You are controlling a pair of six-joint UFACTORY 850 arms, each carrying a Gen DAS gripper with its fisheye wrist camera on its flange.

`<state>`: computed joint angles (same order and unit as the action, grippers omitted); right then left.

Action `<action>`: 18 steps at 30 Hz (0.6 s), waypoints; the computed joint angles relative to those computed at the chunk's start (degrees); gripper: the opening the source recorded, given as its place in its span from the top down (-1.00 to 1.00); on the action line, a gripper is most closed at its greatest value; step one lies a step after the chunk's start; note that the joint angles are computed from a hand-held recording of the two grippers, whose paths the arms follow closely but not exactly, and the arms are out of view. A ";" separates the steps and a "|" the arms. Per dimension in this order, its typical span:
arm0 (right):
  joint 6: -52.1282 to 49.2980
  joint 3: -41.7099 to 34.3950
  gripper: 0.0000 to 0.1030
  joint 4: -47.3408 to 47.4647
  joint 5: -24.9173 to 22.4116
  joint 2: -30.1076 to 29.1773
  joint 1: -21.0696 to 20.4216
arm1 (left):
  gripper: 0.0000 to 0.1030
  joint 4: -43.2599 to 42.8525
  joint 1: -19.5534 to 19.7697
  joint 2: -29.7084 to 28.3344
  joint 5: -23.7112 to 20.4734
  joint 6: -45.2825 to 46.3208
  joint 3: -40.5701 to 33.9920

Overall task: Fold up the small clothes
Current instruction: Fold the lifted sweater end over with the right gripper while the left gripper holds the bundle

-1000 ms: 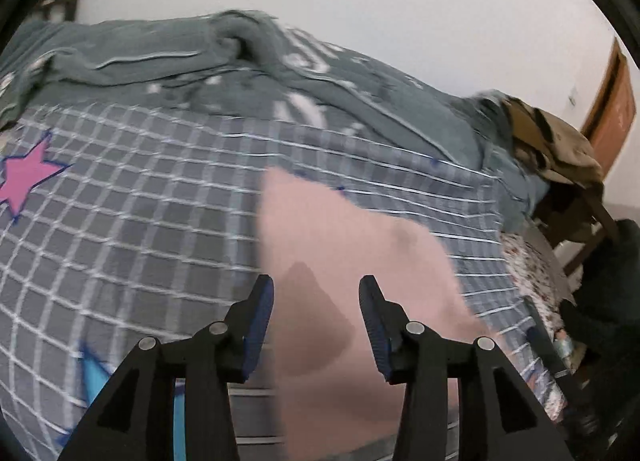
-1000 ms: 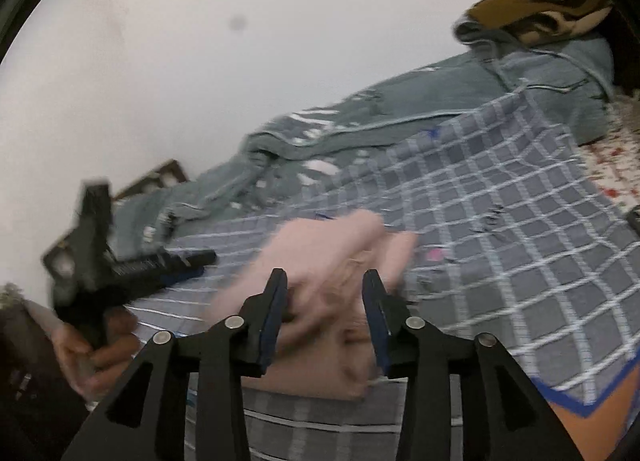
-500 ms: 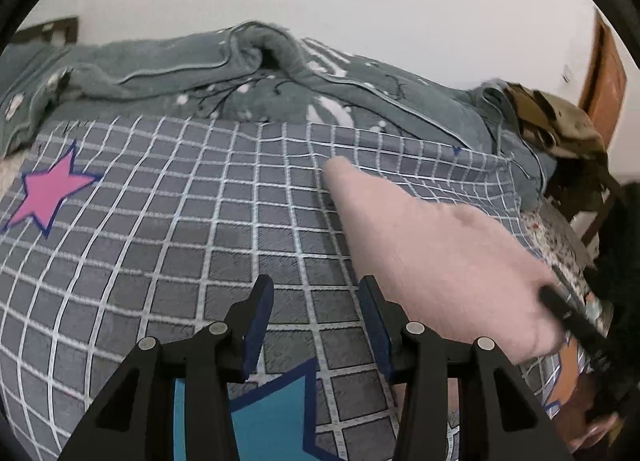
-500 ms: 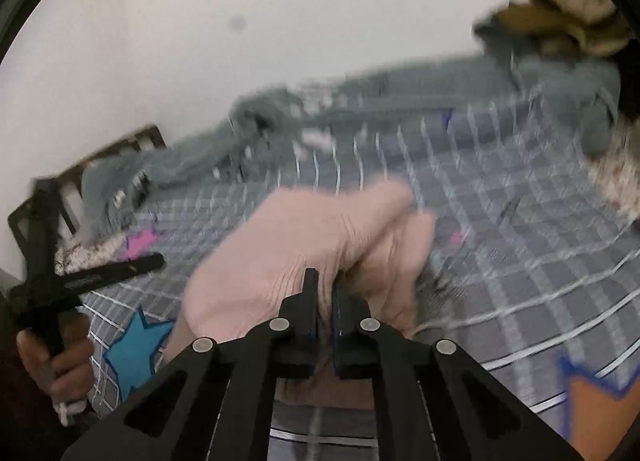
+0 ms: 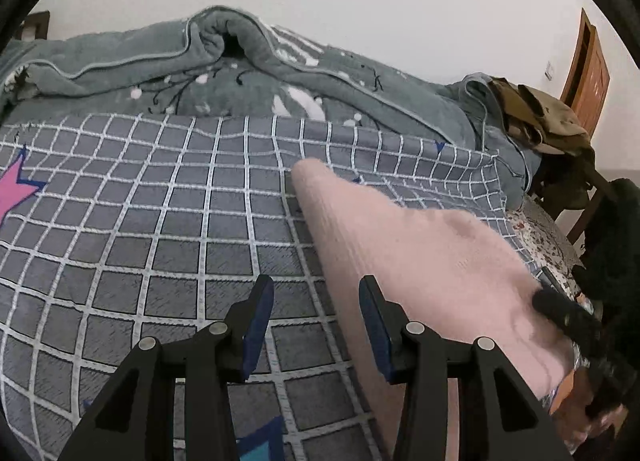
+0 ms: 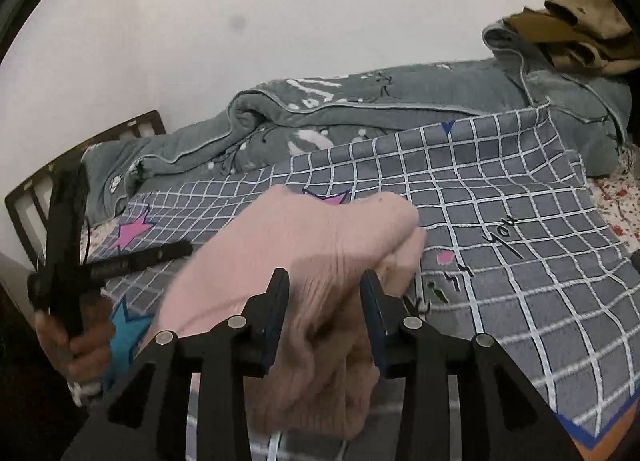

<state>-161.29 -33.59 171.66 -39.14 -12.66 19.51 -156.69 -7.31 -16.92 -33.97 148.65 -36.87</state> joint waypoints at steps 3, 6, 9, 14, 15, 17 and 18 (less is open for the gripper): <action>-0.02 -3.57 0.26 1.48 3.28 -1.99 0.12 | 0.18 1.66 0.79 -1.01 0.27 -0.52 -0.86; -3.65 -6.92 0.23 6.91 8.03 -4.32 0.92 | 0.18 3.75 1.94 -1.81 -0.26 -2.53 -1.45; -2.41 -6.67 0.74 3.94 5.63 -4.69 1.00 | 0.18 6.50 3.04 -2.87 -0.30 -5.41 -2.44; 2.64 -0.93 0.75 -4.31 -6.63 -0.47 -2.33 | 0.18 12.45 4.51 -3.95 -1.98 -11.09 -3.47; 2.81 -1.64 0.74 -3.74 -4.45 -1.03 -2.66 | 0.18 13.29 4.61 -4.08 -2.50 -11.68 -3.59; 3.51 -5.10 0.73 -2.91 3.69 -3.94 -2.83 | 0.18 14.26 4.57 -4.23 -3.03 -12.35 -3.83; 3.55 -6.60 0.72 -2.12 6.50 -5.54 -2.81 | 0.18 14.95 4.56 -4.27 -3.41 -12.79 -3.91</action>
<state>-157.74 -40.19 169.54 -32.64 -18.20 16.70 -141.74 -2.75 -21.19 -37.38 135.86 -40.79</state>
